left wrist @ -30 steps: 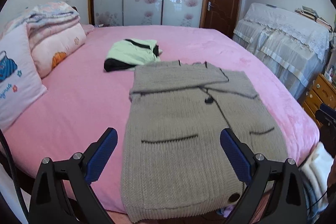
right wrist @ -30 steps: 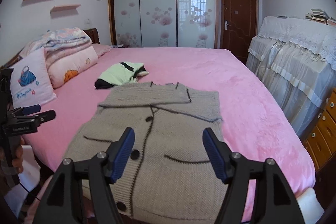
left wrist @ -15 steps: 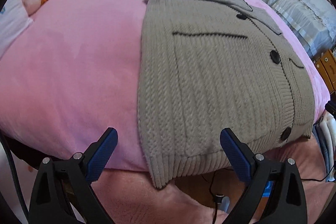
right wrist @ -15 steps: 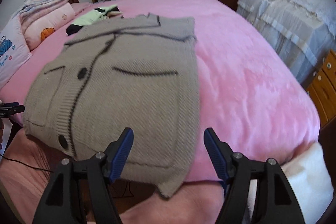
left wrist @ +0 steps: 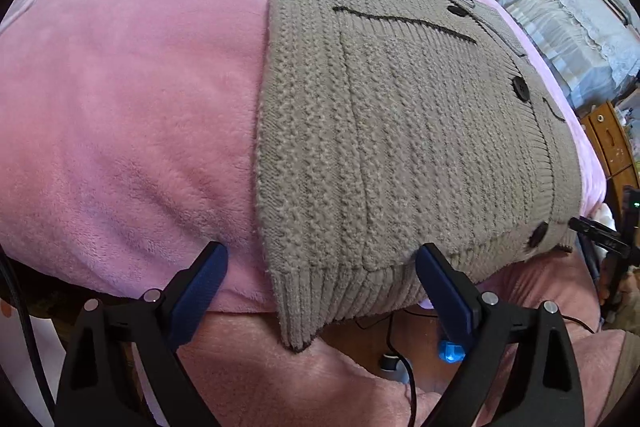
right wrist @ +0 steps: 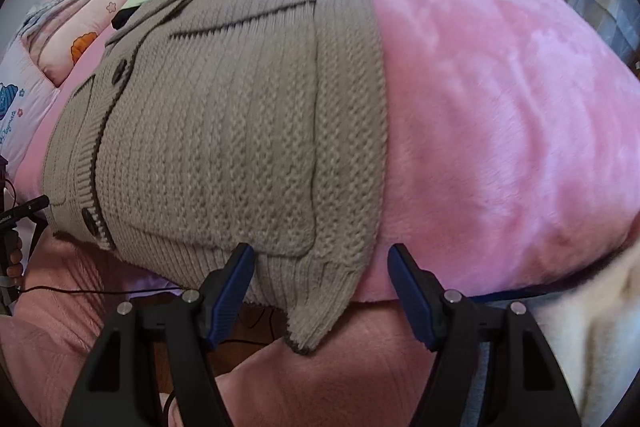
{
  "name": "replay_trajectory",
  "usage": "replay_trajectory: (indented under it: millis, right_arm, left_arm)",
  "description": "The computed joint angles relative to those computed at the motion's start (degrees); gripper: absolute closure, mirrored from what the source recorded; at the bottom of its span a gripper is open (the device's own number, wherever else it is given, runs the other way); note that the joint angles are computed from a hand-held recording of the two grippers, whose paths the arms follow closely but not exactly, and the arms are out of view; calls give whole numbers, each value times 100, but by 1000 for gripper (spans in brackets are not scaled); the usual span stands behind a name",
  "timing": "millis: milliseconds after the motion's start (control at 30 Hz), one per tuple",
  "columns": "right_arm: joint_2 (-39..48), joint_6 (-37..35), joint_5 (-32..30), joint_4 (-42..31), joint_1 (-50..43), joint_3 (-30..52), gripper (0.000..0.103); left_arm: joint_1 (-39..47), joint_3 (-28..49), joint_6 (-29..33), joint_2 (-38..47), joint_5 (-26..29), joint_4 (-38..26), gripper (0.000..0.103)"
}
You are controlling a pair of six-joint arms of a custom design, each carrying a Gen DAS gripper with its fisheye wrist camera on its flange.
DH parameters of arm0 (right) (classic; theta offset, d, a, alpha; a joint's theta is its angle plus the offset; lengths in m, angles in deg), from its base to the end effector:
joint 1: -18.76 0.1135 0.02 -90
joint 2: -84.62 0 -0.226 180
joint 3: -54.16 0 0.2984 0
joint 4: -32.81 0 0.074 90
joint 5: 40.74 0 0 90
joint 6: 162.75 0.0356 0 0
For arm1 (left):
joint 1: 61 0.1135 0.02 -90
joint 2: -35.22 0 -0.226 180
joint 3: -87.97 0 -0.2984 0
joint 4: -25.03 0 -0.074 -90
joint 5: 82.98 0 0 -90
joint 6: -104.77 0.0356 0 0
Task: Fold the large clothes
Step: 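Grasp the cardigan hem with both tools and lift it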
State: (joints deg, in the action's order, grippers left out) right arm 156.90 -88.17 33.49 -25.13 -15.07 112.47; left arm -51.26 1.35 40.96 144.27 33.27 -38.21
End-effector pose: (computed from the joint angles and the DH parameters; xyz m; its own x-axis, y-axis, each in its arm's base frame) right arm 0.2333 -0.1447 0.1538 -0.8850 0.2851 -0.3680 0.2390 0.9567 0.1665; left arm 0.3983 0.0524 0.1426 -0.8978 0.2475 -0.3642 0.3660 0.8794 -0.3046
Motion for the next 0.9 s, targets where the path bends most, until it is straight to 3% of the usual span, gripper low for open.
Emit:
replay_trajectory:
  millis: [167, 233, 267, 467, 500, 533, 567, 600, 633, 667, 767, 833, 900]
  right_arm:
    - [-95, -116, -131, 23, -47, -73, 39]
    - [-68, -171, -288, -19, -58, -32, 60]
    - [-89, -201, -311, -46, -55, -44, 64]
    - [-17, -166, -298, 19, -64, -25, 65]
    - [-65, -158, -206, 48, -12, -56, 71]
    - [-87, -166, -186, 42, 19, -67, 84]
    - [-142, -148, -117, 34, 67, -86, 89]
    - [-193, -125, -61, 20, 115, -95, 92]
    - [-250, -129, -44, -4, 123, -100, 95]
    - [-339, -142, -57, -43, 120, -109, 95]
    - [-640, -212, -275, -271, 41, -71, 96]
    - [-830, -292, -431, -479, -7, 44, 96]
    - [-1026, -350, -606, -675, -57, 184, 96]
  left_arm:
    - [138, 62, 161, 78, 137, -192, 21]
    - [114, 119, 101, 126, 172, -216, 22]
    - [136, 115, 116, 130, 184, -227, 22]
    - [-103, -28, 81, -23, -204, -76, 22]
    - [-180, -88, 62, -92, -385, -12, 30]
    - [-267, -154, 36, -171, -524, 57, 40]
    - [-376, -234, 103, -292, -756, 90, 64]
    - [-465, -214, 110, -320, -875, 38, 80]
    - [-502, -183, 111, -332, -895, -32, 86]
    - [-550, -131, 94, -351, -901, -145, 91]
    - [-676, -73, -9, -500, -1045, -308, 93]
    - [-689, 89, -90, -525, -884, -539, 94]
    - [-539, 466, -235, -507, -341, -951, 94]
